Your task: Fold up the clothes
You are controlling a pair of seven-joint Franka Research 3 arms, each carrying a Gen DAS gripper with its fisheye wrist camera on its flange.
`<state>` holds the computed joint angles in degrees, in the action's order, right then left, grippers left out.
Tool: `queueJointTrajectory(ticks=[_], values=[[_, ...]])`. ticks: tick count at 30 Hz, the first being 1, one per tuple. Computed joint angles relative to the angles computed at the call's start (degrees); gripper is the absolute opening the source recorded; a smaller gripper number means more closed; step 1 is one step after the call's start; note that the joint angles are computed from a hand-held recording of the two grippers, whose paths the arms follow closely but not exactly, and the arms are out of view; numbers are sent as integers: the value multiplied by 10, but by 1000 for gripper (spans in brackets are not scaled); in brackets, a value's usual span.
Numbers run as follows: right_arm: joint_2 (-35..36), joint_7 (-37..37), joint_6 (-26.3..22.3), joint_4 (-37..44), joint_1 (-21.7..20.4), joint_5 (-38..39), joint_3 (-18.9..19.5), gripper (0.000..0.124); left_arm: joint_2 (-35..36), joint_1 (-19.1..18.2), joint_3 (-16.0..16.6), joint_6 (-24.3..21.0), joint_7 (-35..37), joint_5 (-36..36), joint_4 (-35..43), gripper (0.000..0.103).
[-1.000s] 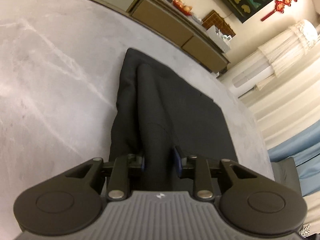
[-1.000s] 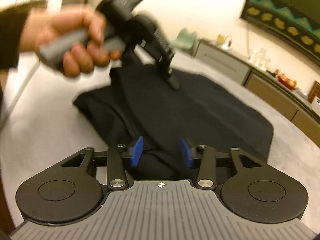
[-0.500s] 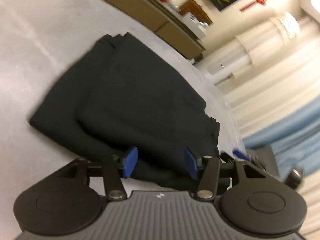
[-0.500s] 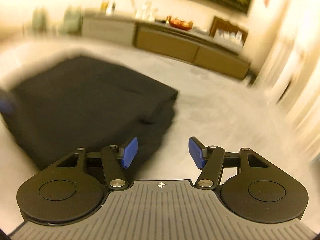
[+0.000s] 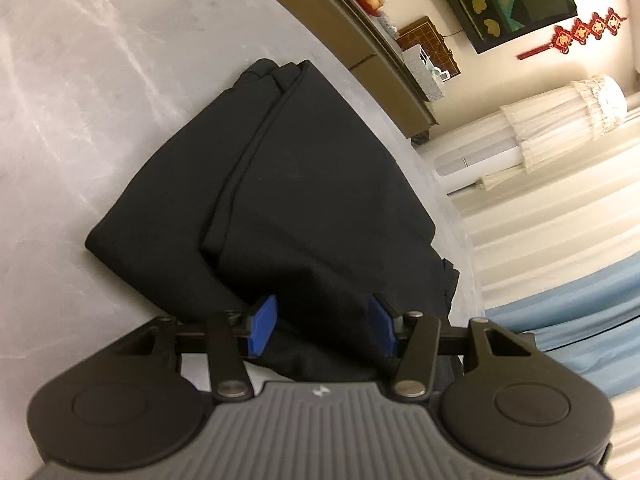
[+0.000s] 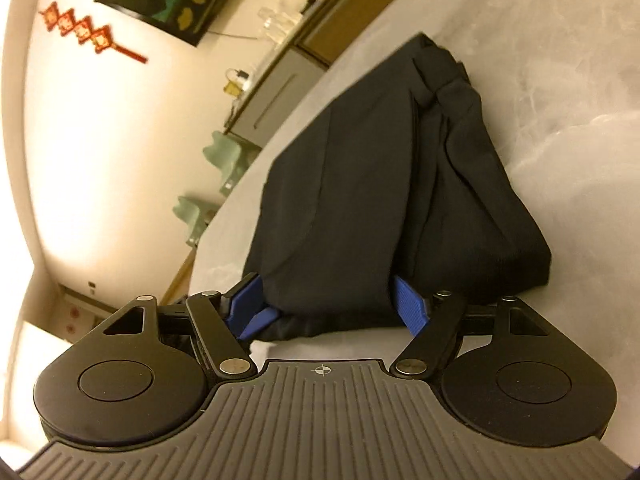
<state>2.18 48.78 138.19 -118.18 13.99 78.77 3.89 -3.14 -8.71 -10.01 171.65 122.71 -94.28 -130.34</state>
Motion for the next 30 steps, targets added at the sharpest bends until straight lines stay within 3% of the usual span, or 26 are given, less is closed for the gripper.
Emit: queueJointTrajectory(ticks=[4, 7, 10, 13, 16, 18, 22, 26, 28, 30], values=[[-19, 3, -7, -22, -1, 3, -4, 76, -1, -2, -2, 3, -4, 12, -3, 51], [-13, 16, -51, -9, -5, -8, -9, 73, -1, -4, -2, 4, -6, 16, -4, 51], [-14, 20, -60, -7, -6, -6, -9, 73, -2, -3, 0, -2, -7, 13, -5, 51], [4, 29, -19, 7, 1, -10, -2, 73, -2, -3, 0, 0, -10, 16, -4, 51], [31, 43, 32, 27, 5, -14, 5, 58, -3, -4, 0, 1, -15, 21, -5, 51], [48, 57, 54, 43, 4, -32, 8, 9, -6, -2, 2, -9, -10, 17, -8, 51], [27, 11, 63, 25, -7, -38, 10, 3, -13, 2, 6, -21, -1, 0, -14, 50], [25, 26, 60, 10, -14, -55, 2, 2, -13, 3, 3, -15, 18, -21, -14, 50], [26, 27, 52, 7, -18, -63, 0, 2, -11, 1, -3, 6, -7, 11, -16, 39], [24, 21, 40, 7, -19, -77, 0, 2, -12, -3, -5, 25, -63, 74, -27, 17]])
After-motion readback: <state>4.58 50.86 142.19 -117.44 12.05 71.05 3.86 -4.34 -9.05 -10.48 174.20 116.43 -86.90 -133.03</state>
